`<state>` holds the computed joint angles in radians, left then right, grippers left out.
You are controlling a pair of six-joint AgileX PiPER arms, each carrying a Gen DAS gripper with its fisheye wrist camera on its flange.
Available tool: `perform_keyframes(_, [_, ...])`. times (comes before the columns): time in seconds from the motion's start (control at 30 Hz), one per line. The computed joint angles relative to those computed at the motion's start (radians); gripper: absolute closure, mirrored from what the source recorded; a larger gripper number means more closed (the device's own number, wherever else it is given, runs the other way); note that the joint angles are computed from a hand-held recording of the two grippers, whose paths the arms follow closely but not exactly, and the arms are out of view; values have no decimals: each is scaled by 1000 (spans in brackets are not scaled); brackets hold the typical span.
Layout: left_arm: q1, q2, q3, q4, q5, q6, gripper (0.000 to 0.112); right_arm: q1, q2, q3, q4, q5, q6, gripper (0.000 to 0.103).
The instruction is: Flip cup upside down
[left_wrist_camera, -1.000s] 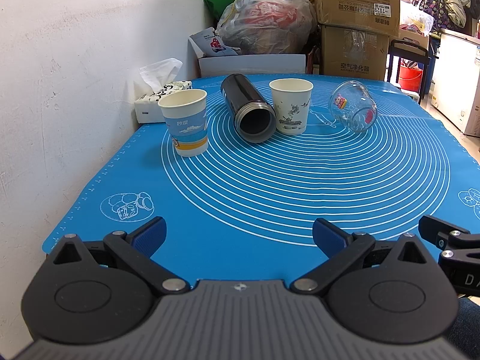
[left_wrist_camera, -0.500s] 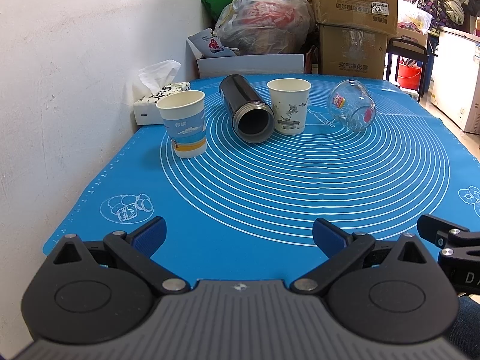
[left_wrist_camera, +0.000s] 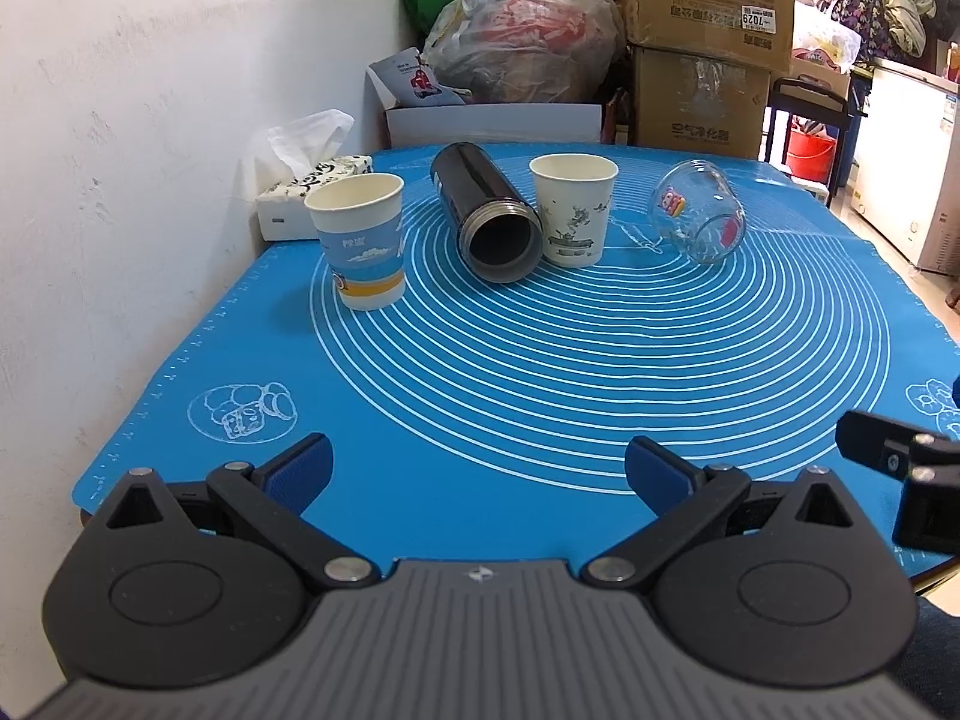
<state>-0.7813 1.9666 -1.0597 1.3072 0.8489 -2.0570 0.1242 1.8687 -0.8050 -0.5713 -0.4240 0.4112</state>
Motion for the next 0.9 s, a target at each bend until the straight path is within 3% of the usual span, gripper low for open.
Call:
perform_keyframes(0.13, [32, -19, 18, 30, -53, -17, 10, 0, 13, -37, -32, 16, 29, 0])
perform_keyframes(0.27, [73, -14, 1, 53, -35, 14, 10, -5, 33, -83, -55, 24, 42, 0])
perform_keyframes(0.37, [143, -22, -4, 84, -81, 12, 10, -13, 55, -137, -74, 34, 63, 0])
perform_keyframes(0.47, [233, -7, -32, 94, -134, 36, 10, -38, 83, -201, -190, 22, 183, 0])
perform_keyframes(0.57, [321, 29, -79, 125, -178, 50, 10, -56, 107, -263, -269, 25, 256, 0])
perform_keyframes(0.73, [436, 127, -197, 169, -215, 61, 10, -48, 154, -352, -236, 71, 213, 0])
perform_keyframes(0.9, [511, 207, -297, 204, -255, 74, 10, -53, 211, -449, -395, 116, 389, 0])
